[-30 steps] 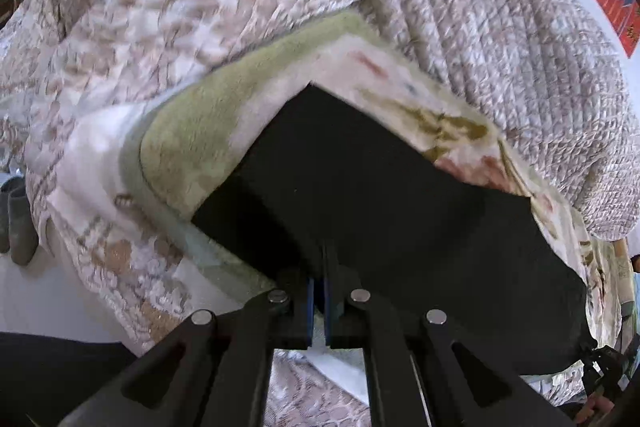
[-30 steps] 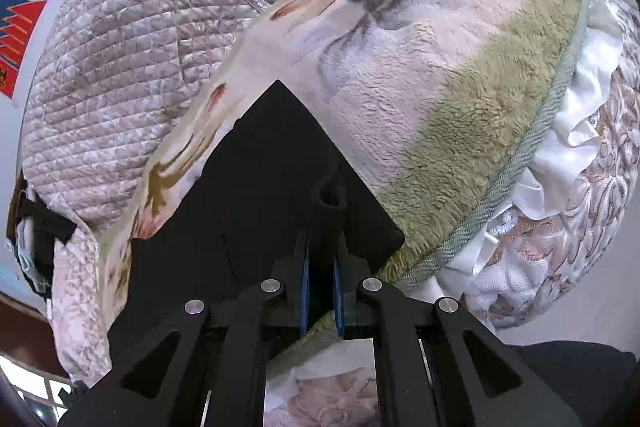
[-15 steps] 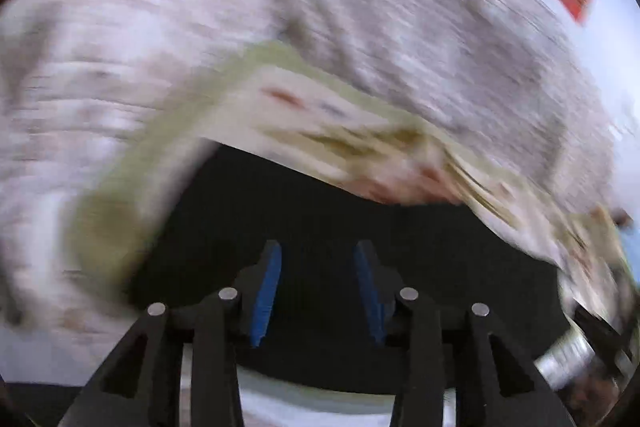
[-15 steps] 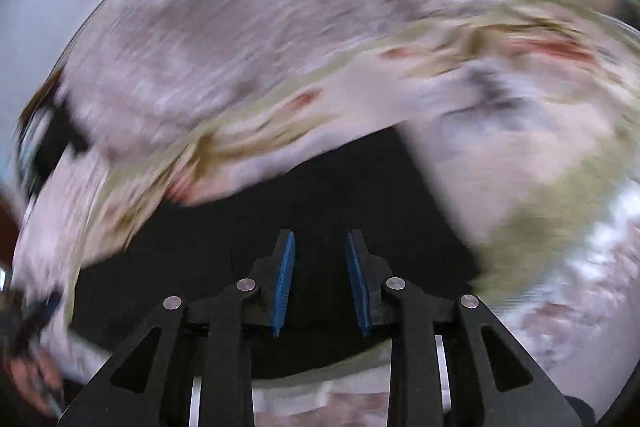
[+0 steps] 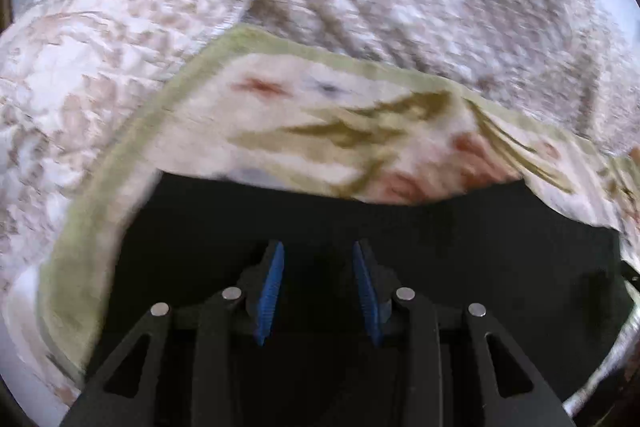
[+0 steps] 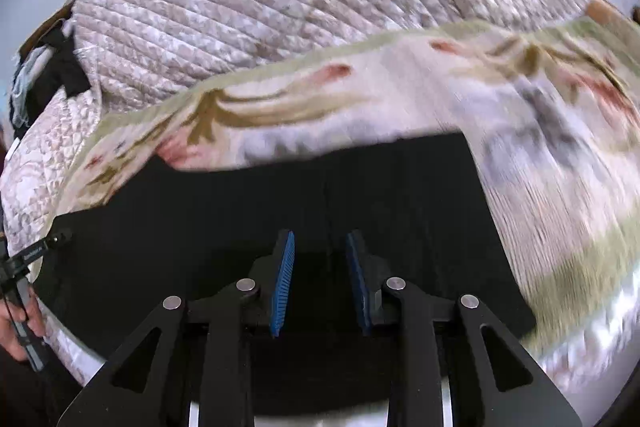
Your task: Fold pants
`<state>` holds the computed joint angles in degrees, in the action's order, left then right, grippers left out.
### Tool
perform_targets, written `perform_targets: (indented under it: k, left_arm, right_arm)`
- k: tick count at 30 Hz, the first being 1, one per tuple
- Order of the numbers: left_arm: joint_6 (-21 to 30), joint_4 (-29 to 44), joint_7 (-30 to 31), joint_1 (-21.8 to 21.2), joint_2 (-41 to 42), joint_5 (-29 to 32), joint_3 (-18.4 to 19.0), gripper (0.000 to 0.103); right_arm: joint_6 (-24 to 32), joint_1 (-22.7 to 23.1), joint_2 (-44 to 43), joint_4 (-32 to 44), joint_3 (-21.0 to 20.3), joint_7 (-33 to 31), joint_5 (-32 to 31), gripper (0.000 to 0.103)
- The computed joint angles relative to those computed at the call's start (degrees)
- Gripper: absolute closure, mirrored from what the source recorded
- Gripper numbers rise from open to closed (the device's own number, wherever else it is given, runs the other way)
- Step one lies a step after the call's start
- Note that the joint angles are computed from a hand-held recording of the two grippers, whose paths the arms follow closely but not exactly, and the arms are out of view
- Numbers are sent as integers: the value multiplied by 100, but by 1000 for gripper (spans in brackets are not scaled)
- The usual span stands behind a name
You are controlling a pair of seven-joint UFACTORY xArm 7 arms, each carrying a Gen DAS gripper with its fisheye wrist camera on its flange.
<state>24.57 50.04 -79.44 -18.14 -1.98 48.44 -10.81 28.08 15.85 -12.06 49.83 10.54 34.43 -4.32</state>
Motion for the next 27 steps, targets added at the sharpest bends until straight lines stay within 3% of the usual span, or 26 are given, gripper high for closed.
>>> perform_targets:
  k: [2, 5, 6, 9, 12, 13, 16, 23, 27]
  left_arm:
    - [226, 13, 10, 102, 23, -65, 104, 64]
    - [-101, -59, -210, 256, 51, 89, 231, 64]
    - [-49, -41, -294, 270, 62, 197, 220, 64]
    - [85, -5, -665, 271, 115, 601, 204, 64]
    - [95, -26, -851, 259, 68, 705, 212, 64]
    - [107, -46, -905, 254, 31, 716, 201, 64]
    - [-55, -205, -1129, 254, -188, 869, 125, 64]
    - [-375, -747, -1334, 230, -850, 923, -318, 63]
    - [-208, -1304, -1358, 358, -1434, 585, -547, 63]
  right_arm:
    - [125, -114, 166, 163, 44, 175, -274, 65]
    - [235, -169, 610, 450, -141, 473, -596, 65]
    - [345, -353, 774, 558, -55, 532, -656, 65]
    - [9, -309, 763, 405, -245, 604, -377, 68]
    - [282, -481, 698, 514, -13, 1403, -1465, 68]
    - [232, -380, 649, 483, -112, 1511, -1594, 68]
    - [90, -322, 479, 356, -104, 1460, -1540, 67]
    - [-67, 140, 229, 228, 140, 689, -936, 67]
    - [-3, 403, 6, 6, 373, 590, -812, 67]
